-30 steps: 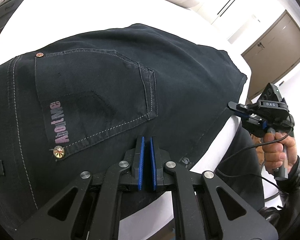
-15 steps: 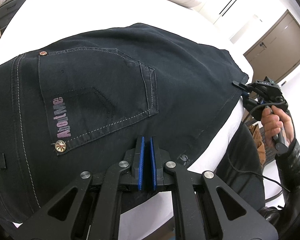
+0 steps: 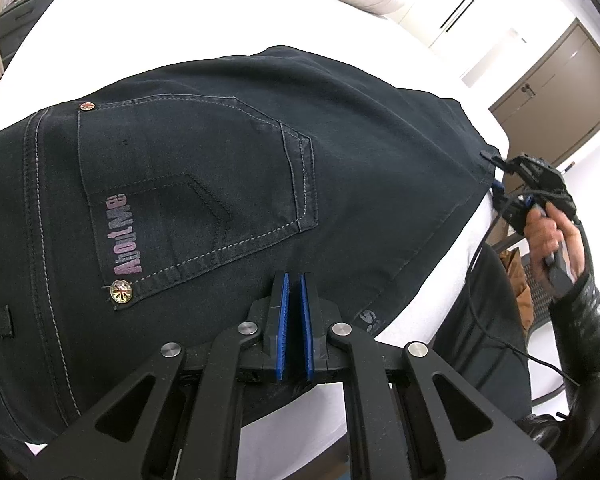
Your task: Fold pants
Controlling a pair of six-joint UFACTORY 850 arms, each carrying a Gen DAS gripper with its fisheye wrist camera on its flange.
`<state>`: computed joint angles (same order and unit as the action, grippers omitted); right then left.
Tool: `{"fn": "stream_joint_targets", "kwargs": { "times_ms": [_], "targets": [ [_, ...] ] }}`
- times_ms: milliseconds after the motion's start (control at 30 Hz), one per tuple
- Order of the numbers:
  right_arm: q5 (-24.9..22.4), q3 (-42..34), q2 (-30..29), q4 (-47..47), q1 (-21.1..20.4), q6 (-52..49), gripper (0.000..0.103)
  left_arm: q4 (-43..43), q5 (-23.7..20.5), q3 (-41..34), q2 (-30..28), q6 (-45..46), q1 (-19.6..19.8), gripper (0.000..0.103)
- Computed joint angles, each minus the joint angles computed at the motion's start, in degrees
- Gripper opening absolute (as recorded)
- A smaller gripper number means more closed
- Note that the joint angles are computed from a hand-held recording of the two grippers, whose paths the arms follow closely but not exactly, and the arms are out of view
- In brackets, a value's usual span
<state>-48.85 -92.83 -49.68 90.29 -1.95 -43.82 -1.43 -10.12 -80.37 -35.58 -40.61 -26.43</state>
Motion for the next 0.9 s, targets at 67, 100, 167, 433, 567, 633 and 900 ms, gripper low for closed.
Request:
{"fn": "stream_joint_targets", "kwargs": {
  "times_ms": [67,100,167,433,567,633,900],
  "targets": [
    [1.25,-0.92,-0.79,2.7,-1.05,-0.38,0.025,0.24,-0.01,0.02,0.03,-0.21,-0.02,0.006],
    [1.32,-1.28,-1.16,3.36,-1.44,-0.83,0.023,0.17,0.03,0.04,0.02,-0.2,-0.03,0.006],
    [3.5,-2.47,-1.81,2.51,-2.06,-1.07,0.005,0.32,-0.05,-0.04,-0.02,-0.39,-0.05,0.006],
    [3.22,-2.7,-2.64,6.41,-3.27,-0.95,0.011,0.31,-0.25,-0.12,-0.08,-0.39,-0.03,0.006],
    [7.36,-5.75,-3.94,9.82,-3.96,-1.22,0.02,0.5,-0.24,-0.18,-0.19,-0.77,-0.04,0.006],
    [9.1,-9.06,-5.77,7.25,-4.49,1.13,0.014,0.69,-0.27,-0.26,-0.25,-1.07,-0.05,0.006],
    [21.75,-4.45,0.15,5.52,-4.75,3.14,0.048,-2.0,0.36,0.03,-0.28,1.31,0.18,0.006]
  ]
}}
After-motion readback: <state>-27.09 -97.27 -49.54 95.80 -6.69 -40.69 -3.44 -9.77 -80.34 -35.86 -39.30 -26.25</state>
